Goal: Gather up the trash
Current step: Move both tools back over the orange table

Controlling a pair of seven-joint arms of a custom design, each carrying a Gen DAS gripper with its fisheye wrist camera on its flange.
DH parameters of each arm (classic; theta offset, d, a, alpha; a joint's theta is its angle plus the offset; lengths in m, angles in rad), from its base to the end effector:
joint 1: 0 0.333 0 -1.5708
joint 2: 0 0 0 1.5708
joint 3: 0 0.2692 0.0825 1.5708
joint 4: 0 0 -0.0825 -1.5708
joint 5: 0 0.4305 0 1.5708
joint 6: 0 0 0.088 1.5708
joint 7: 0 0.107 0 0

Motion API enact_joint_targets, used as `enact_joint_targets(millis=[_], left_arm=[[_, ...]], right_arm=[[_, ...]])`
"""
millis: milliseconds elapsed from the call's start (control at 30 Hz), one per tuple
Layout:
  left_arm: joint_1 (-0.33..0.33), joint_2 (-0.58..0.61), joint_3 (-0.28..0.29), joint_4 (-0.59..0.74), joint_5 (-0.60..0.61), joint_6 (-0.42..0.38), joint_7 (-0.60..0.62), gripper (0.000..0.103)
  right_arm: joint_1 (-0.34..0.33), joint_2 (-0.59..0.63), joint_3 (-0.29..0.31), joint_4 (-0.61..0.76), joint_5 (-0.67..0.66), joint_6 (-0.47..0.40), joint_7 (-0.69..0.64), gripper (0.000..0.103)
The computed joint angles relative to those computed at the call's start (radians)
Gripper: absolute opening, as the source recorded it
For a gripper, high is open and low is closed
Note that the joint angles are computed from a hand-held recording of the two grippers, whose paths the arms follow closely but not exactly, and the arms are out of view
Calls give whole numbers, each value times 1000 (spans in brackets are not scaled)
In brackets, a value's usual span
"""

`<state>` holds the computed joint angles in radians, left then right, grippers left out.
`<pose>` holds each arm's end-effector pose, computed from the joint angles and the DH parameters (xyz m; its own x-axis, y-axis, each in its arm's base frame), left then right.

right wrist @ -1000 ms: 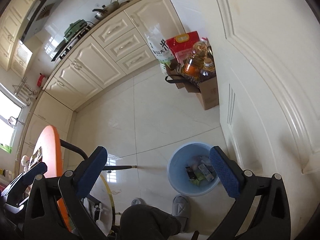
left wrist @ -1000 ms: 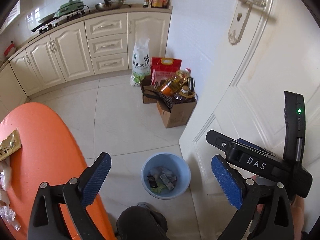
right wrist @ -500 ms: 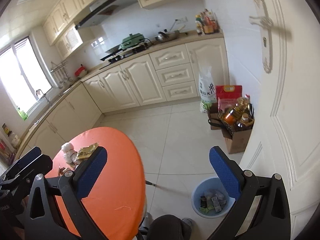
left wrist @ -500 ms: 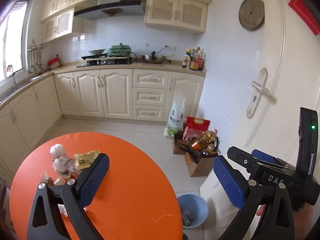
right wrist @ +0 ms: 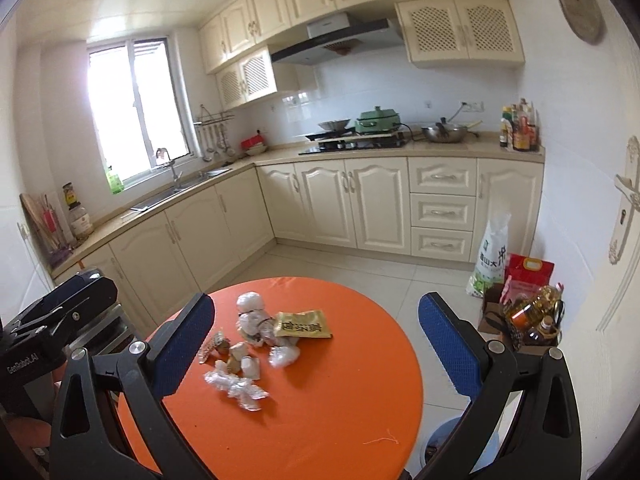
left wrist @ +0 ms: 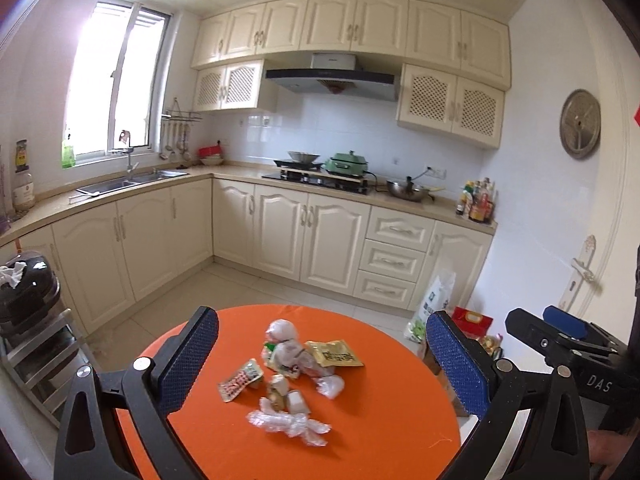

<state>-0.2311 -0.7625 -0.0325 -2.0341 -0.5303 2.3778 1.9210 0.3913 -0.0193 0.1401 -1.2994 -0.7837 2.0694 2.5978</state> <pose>0.3787 -0.1154 0.8221 -0.5306 -0.8326 0.1588 -0.3913 0.0744 -0.9173 0.5350 0.2734 0.8078 -0.3071 -0.9411 -0.1413 -0.4003 0.2625 -0.8780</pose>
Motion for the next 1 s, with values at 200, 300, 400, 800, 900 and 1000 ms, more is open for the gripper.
enact_joint_targets(millis=[200,300,400,800,900,1000], left_arm=[[87,-193,-42,-155,93,-14,-106,102],[105,-269,-58,-206,137,-30,-154,102],[121,-312,-80,-229,172,-37,-210,102],[141,-115,-135,-7,290,-91,-342,102],[142,-49,-142,56,313,-98,-357,102],[140,3,-152,104,332,-111,-372,102]], right_arm=[[77,177,-13,214,-12,-8,-85,103],[117,226,-40,266,4,-6,-103,103],[146,262,-66,304,22,-12,-122,103],[181,319,-119,355,86,-11,-165,103],[177,313,-122,341,97,-7,-166,103],[168,301,-122,318,106,-2,-161,103]])
